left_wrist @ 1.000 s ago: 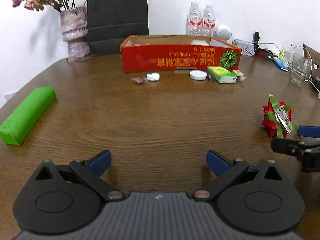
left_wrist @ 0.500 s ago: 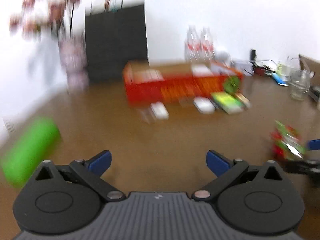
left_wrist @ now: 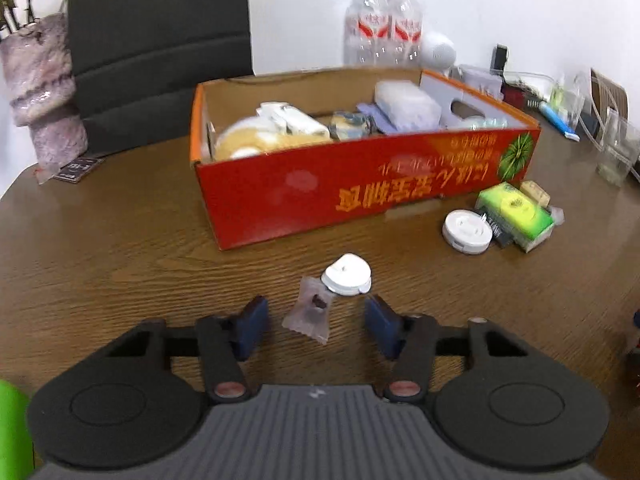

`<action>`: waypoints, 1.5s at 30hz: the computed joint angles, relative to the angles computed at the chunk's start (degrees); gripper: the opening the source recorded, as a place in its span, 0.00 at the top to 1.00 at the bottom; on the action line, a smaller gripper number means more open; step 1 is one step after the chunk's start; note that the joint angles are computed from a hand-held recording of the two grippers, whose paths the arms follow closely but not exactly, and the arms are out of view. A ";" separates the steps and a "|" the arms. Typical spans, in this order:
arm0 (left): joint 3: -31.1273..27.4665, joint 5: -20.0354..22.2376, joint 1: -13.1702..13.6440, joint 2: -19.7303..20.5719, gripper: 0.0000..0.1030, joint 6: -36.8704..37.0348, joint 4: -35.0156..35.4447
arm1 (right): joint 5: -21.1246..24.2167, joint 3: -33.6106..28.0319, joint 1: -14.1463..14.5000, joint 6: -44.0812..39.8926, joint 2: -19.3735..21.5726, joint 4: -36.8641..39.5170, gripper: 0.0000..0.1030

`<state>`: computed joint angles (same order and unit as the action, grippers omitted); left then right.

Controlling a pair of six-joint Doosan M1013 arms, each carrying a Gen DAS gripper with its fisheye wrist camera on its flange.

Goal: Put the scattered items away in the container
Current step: 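Grasp the small clear bag with the left tool while the right tool grasps the red rose, then carry the clear bag and rose into the red box and open both tools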

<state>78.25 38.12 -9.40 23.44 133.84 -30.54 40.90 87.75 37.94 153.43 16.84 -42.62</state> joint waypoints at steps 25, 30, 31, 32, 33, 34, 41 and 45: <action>-19.30 5.81 -5.18 6.78 0.78 -26.78 -2.31 | 2.93 -28.20 -11.58 -23.54 11.02 12.21 0.64; -22.88 5.20 -7.12 10.47 0.48 -33.16 4.11 | 10.17 -38.19 -14.55 -26.78 18.84 16.58 0.43; -23.10 5.41 -7.06 10.79 0.34 -33.56 4.55 | 13.27 -40.36 -14.78 -26.62 20.42 16.90 0.31; -22.82 5.14 -6.96 10.77 0.33 -33.07 4.33 | 15.65 -41.75 -14.80 -26.39 21.46 16.88 0.30; -22.51 5.13 -6.71 10.63 0.30 -31.94 3.46 | 16.72 -42.14 -14.76 -26.56 21.90 16.81 0.31; -22.66 5.92 -6.36 10.60 0.23 -31.10 2.62 | 16.98 -41.93 -14.74 -26.58 21.95 16.70 0.30; -25.60 9.47 -6.14 8.87 0.00 -44.74 16.62 | 18.43 -41.74 -14.95 -27.44 19.91 24.03 0.15; -29.70 17.72 -7.71 9.37 0.00 -53.46 31.15 | 21.73 -43.26 -14.94 -27.89 19.06 29.85 0.14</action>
